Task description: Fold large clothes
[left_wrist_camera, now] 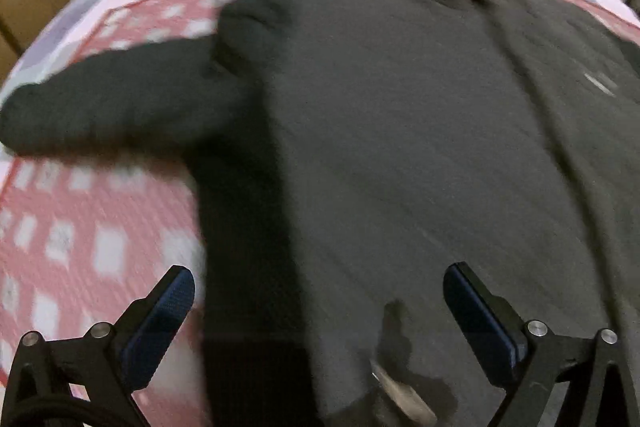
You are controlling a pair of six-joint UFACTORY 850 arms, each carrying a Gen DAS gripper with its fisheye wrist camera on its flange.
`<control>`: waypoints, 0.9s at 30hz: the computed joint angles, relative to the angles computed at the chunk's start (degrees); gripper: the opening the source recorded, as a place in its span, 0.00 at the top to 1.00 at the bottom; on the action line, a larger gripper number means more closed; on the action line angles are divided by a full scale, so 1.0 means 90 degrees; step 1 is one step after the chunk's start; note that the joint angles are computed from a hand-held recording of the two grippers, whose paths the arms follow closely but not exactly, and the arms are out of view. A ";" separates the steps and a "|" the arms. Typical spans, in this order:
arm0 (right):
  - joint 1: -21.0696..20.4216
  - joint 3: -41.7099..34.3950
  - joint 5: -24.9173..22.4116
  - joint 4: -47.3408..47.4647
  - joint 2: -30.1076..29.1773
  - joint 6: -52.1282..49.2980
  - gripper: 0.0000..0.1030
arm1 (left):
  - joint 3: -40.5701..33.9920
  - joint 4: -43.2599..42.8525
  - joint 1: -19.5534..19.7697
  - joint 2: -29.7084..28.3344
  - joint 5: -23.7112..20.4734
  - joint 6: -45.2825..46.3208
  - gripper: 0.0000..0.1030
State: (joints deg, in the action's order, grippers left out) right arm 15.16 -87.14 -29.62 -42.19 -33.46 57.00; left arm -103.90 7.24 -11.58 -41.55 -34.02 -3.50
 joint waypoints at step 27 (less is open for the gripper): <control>0.0825 0.2649 -0.0432 0.0049 0.1745 0.0193 0.01 | 0.2672 0.0120 0.0218 0.1837 0.0563 0.0505 0.00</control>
State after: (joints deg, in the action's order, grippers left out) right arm 22.58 -63.30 -33.51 -41.75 -17.76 58.73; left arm -79.86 8.32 -9.62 -25.03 -28.95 1.05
